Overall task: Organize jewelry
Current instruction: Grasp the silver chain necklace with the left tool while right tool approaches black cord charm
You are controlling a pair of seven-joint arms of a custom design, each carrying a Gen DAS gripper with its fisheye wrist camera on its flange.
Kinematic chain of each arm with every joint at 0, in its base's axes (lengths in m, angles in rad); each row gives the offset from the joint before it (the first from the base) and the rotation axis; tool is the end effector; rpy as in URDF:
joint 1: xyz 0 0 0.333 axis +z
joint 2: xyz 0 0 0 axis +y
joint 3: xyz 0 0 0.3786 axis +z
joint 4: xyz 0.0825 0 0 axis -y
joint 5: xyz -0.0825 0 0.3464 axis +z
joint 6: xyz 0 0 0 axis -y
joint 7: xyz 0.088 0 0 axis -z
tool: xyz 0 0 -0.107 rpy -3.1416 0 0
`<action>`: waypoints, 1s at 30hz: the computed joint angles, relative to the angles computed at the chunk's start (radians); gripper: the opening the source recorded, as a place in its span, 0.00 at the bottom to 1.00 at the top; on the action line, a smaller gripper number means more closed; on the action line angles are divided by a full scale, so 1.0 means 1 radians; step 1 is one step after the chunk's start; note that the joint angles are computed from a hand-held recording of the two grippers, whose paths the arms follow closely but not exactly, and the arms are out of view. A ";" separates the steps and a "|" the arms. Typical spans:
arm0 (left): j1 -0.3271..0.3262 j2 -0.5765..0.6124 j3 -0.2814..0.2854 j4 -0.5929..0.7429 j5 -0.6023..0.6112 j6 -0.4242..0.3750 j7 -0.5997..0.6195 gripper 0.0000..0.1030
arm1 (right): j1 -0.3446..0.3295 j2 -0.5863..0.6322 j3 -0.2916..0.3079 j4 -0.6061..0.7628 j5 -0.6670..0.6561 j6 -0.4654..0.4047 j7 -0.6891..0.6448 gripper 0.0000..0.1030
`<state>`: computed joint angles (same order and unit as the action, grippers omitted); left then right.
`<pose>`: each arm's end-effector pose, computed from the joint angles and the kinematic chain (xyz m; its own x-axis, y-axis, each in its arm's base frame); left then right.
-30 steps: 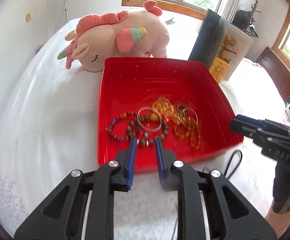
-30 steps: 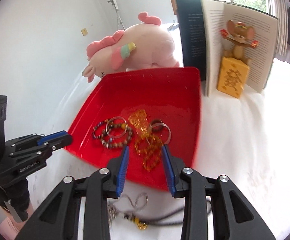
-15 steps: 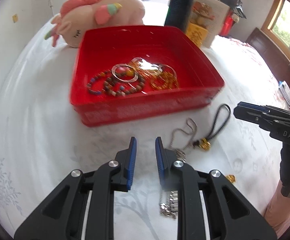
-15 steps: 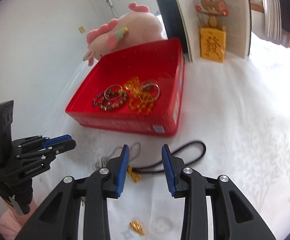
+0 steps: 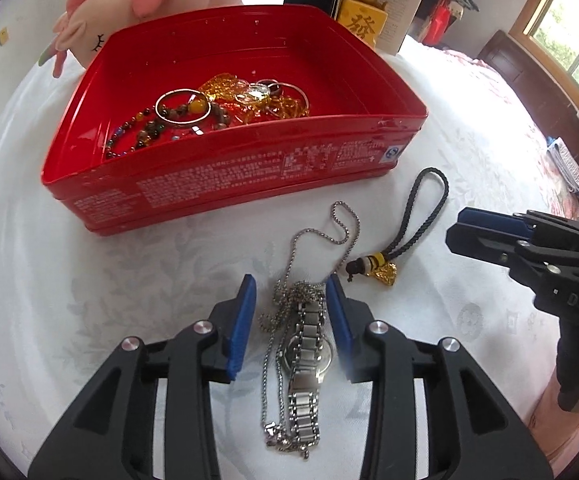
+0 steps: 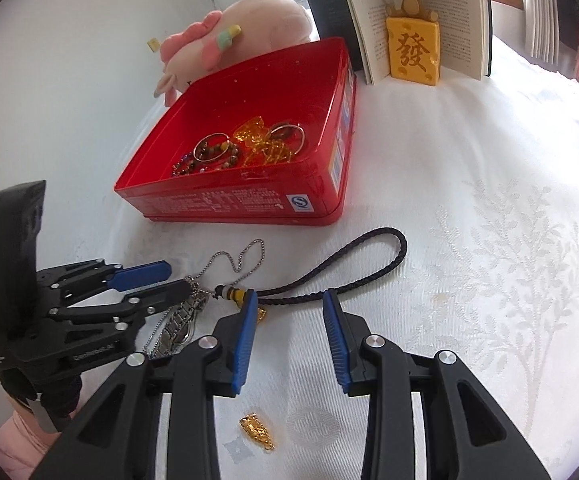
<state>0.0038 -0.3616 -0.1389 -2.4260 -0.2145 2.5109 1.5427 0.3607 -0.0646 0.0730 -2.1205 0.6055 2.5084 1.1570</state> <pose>0.4091 -0.0617 0.5646 0.0021 -0.9886 0.1508 -0.9068 -0.0655 -0.4165 0.4806 0.2189 0.5686 0.4776 -0.8135 -0.3318 -0.8253 -0.2859 -0.4869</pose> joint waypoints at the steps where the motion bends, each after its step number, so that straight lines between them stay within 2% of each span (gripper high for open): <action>1: 0.000 0.008 -0.002 0.003 0.001 -0.002 -0.003 0.36 | 0.000 0.000 -0.001 0.000 0.001 -0.001 -0.001 0.33; 6: -0.002 0.041 -0.002 0.013 0.002 -0.002 -0.011 0.35 | -0.003 0.005 0.001 0.002 -0.013 -0.003 0.010 0.33; 7: -0.005 0.050 0.001 0.017 -0.002 0.002 -0.005 0.32 | -0.003 0.008 0.001 0.003 -0.017 -0.005 0.013 0.33; 8: -0.013 0.056 0.008 0.018 -0.018 0.009 0.010 0.24 | -0.004 0.009 0.002 0.004 -0.019 -0.006 0.014 0.33; 10: -0.028 0.061 0.020 0.019 -0.054 0.012 0.040 0.19 | -0.005 0.013 0.003 0.005 -0.028 -0.008 0.018 0.33; 13: -0.024 0.061 0.009 0.014 -0.047 0.033 0.040 0.17 | -0.008 0.019 0.005 0.008 -0.038 -0.006 0.029 0.33; 16: -0.032 0.060 0.021 0.011 -0.082 0.044 0.058 0.13 | -0.011 0.026 0.006 0.011 -0.047 -0.005 0.038 0.33; 30: -0.035 -0.098 0.065 -0.036 -0.201 0.081 0.135 0.12 | -0.018 0.033 0.011 0.015 -0.041 -0.005 0.019 0.33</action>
